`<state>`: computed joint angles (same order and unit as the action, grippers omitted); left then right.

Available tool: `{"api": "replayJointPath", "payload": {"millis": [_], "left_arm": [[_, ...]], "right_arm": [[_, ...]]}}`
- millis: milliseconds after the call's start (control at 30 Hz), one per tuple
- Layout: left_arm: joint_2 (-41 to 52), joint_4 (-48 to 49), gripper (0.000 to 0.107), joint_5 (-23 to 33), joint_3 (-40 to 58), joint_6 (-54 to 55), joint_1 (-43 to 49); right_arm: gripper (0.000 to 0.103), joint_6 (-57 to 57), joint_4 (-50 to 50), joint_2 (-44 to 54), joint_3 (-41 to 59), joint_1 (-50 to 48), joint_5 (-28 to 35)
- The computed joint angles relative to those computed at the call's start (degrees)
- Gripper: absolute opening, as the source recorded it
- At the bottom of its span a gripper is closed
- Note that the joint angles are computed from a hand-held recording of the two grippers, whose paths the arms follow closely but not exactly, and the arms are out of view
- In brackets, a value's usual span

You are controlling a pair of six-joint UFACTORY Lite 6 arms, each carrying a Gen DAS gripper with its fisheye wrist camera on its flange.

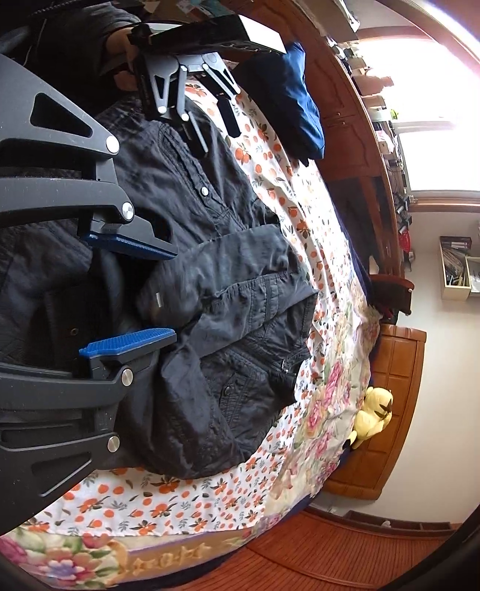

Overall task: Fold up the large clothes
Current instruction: 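Grasp the jacket hem with the left gripper and lift it toward the collar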

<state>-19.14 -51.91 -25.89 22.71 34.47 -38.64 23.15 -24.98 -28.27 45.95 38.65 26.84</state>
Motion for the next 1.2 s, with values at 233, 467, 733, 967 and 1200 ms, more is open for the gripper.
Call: {"api": "replayJointPath", "payload": {"millis": [233, 467, 733, 967, 1200], "left_arm": [[-0.92, 0.42, 0.074, -0.06, -0.72, -0.14, -0.66], [0.21, 1.26, 0.074, 0.21, -0.2, -1.76, -3.58], [7.25, 1.02, 0.074, -0.46, 4.25, -1.41, -8.51], [13.88, 5.68, 0.068, 2.15, 8.59, -5.39, -6.51], [19.6, 9.45, 0.061, 5.69, 12.35, -7.16, -2.32]], "right_arm": [[0.04, 16.84, -13.51, -7.14, -10.45, 2.08, -0.53], [0.04, 29.76, -23.28, -11.01, -18.83, 5.65, 1.71], [0.04, 42.04, -32.14, -9.51, -22.04, 11.81, 4.49], [0.04, 41.41, -32.0, -12.81, -24.85, 11.12, 2.63], [0.04, 37.13, -28.96, -15.99, -27.26, 8.14, 0.11]]}}
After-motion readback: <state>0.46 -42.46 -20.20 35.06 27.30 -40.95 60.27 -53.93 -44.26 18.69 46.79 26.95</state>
